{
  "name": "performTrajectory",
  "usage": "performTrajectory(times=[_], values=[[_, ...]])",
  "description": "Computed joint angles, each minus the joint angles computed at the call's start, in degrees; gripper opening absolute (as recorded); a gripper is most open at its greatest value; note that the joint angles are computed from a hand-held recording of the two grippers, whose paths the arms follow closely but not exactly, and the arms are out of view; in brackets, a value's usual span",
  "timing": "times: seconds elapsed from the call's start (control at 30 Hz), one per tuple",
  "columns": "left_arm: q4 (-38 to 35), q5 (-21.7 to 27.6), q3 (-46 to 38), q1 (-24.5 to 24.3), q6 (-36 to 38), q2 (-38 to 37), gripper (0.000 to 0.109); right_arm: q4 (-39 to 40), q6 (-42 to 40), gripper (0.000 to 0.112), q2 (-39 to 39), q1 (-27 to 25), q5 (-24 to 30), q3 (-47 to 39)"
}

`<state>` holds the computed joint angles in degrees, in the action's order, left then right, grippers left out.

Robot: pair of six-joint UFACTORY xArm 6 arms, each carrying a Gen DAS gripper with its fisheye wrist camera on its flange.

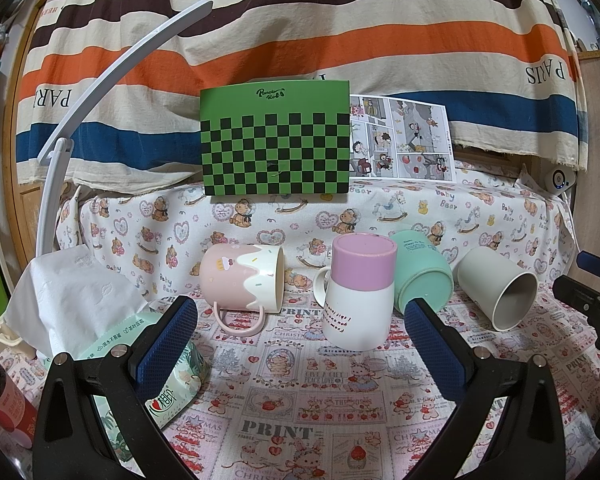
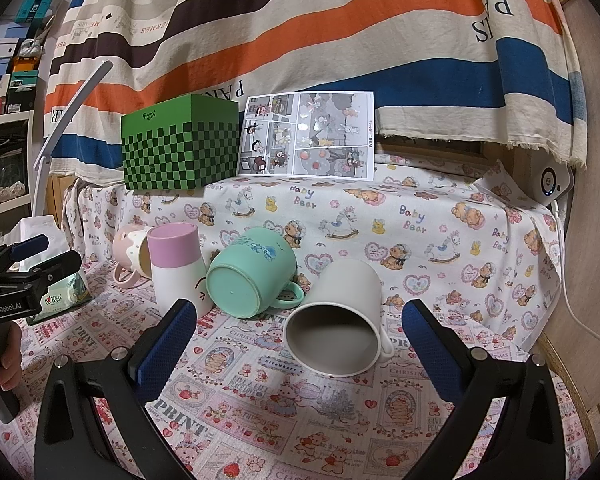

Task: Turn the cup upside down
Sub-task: 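Move the right tool toward the grey-white mug lying on its side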

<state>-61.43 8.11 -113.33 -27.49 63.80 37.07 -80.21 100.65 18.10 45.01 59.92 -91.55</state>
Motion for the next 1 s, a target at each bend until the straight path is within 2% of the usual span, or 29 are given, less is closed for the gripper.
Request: performTrajectory(times=[0.3, 0.57, 0.6, 0.7, 0.87, 0.97, 1.0], values=[[-0.07, -0.02, 0.03, -0.01, 0.06, -0.02, 0.103, 0.48, 0.05, 0.103, -0.15, -0.23, -0.70, 0.10], [0.32, 0.13, 0.20, 0.03, 0.00, -0.14, 0.103, 12.31, -0.90, 0.103, -4.66, -5.28, -10.06, 1.51], [0.13, 0.10, 0.31, 0.04, 0.20, -0.24, 0.103, 16.63, -3.16, 0.103, -5.36, -6.40, -10.98, 0.87], [0.71, -0.17, -0.23, -0.15, -0.63, 0.31, 0.103, 23.12, -7.05, 0.103, -7.23, -9.78, -14.46, 0.36], [2.91, 0.29, -0.61, 0.07, -2.74, 0.54, 0.103, 51.73, -26.22, 0.103, -1.85, -16.90, -13.27, -9.15], [2.73, 0.55, -0.35, 0.30, -2.75, 0.38, 0.103, 64.54, -33.10, 0.099, 2.39, -20.14, -13.40, -13.32], [2.82, 0.51, -0.29, 0.26, -2.76, 0.35, 0.103, 67.98, -34.94, 0.095, 4.84, -20.89, -10.94, -16.42]])
